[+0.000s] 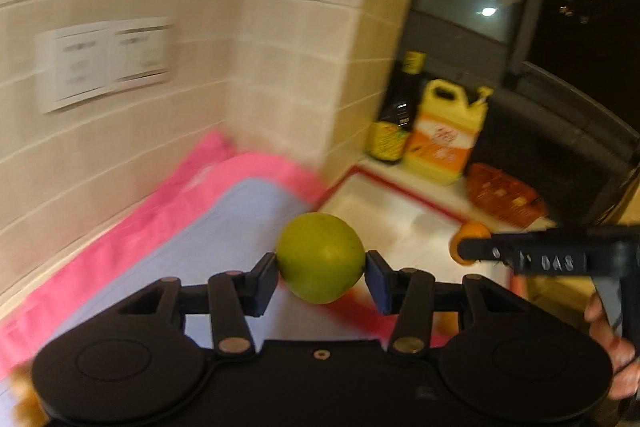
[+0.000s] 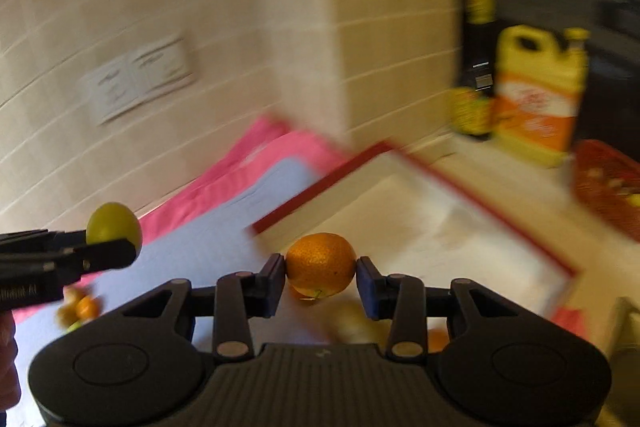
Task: Organize fruits
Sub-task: 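Carry the apple and orange into the white box and release both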
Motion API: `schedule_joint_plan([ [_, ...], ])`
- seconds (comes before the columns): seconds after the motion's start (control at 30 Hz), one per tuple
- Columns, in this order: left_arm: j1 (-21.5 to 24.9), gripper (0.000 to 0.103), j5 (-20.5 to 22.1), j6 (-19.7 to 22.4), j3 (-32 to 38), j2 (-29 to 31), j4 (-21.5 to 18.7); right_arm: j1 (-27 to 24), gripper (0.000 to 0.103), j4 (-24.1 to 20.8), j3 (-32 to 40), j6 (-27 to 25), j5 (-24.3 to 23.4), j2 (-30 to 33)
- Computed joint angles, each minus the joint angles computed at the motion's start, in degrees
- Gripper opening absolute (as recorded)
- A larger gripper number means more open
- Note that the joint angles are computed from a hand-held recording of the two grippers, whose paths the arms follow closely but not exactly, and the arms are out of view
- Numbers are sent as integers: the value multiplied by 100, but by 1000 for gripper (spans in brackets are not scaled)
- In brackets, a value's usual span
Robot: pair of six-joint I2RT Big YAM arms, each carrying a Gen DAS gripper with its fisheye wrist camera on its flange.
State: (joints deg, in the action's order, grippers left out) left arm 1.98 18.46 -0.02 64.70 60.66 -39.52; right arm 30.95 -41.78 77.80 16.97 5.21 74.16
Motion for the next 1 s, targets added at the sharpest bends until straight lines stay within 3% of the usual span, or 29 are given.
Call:
schedule_joint_plan([
  [0.17,-610,57,32,-346,950,1241,-113,-708,41,62,-123,-24,100,-85],
  [0.3,-853,57,-182,-189,1447,2018,-279,-1200,41,31,-140,55,-190,120],
  [0.5,-1012,57,-258,-89,2002,2931,-609,-1382,41,-16,-184,306,-403,511],
  [0.7,-1091,57,-574,-1,2161,3366,-767,-1360,41,-193,-33,416,-394,916],
  [1.0,-1188,57,-532,275,1975,3431,-733,-1168,42,-392,42,371,-280,1204],
])
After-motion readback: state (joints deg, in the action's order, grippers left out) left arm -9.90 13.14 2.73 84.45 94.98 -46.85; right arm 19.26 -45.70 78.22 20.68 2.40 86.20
